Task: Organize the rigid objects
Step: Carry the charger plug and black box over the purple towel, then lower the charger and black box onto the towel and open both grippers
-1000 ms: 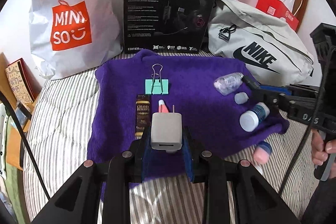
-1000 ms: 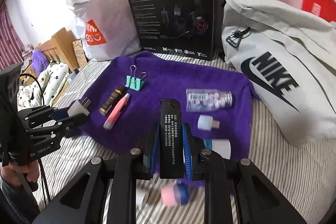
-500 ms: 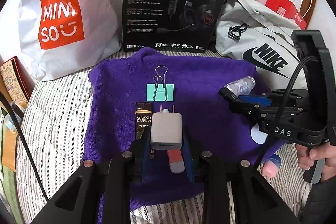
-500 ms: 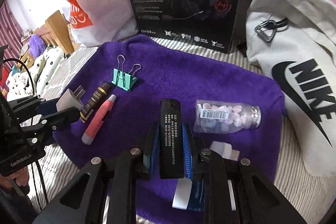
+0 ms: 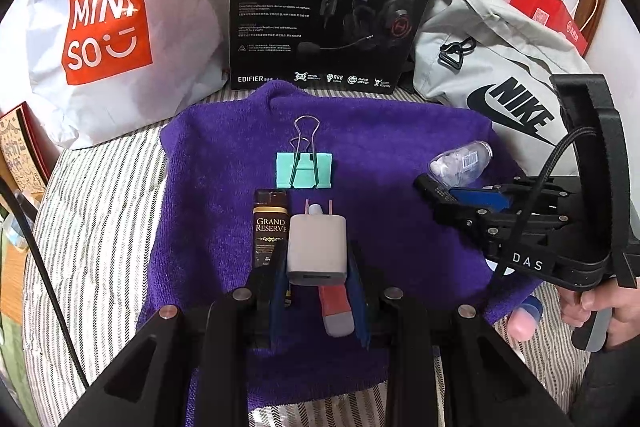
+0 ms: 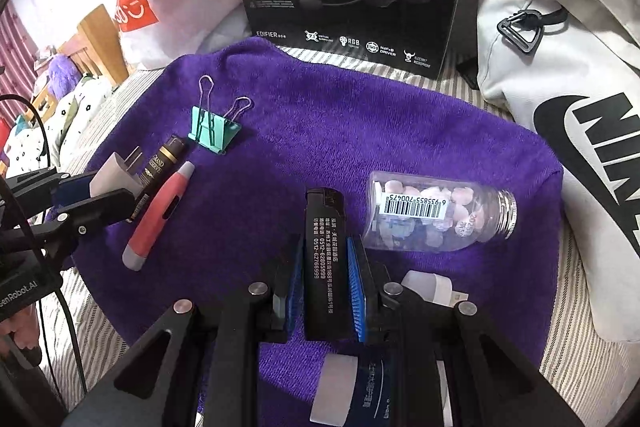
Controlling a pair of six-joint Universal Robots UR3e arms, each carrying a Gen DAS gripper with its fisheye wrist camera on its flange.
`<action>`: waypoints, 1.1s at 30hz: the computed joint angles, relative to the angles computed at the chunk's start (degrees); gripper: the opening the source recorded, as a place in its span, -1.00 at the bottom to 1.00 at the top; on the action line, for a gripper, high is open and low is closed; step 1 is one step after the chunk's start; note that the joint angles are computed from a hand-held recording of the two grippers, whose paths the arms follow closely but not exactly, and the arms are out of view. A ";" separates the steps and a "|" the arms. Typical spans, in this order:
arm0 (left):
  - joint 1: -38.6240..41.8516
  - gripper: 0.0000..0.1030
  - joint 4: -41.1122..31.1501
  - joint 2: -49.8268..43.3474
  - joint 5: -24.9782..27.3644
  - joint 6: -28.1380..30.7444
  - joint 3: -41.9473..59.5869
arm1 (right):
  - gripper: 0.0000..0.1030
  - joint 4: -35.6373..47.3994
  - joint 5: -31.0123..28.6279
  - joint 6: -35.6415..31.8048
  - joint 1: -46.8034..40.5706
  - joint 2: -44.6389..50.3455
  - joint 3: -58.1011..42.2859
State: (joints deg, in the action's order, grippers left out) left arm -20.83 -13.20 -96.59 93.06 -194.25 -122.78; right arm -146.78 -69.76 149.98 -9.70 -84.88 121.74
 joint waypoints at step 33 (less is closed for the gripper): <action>-5.34 -0.49 -6.45 -13.62 3.70 -1.13 16.59 | 0.20 19.44 8.38 -18.63 -22.38 -35.83 15.73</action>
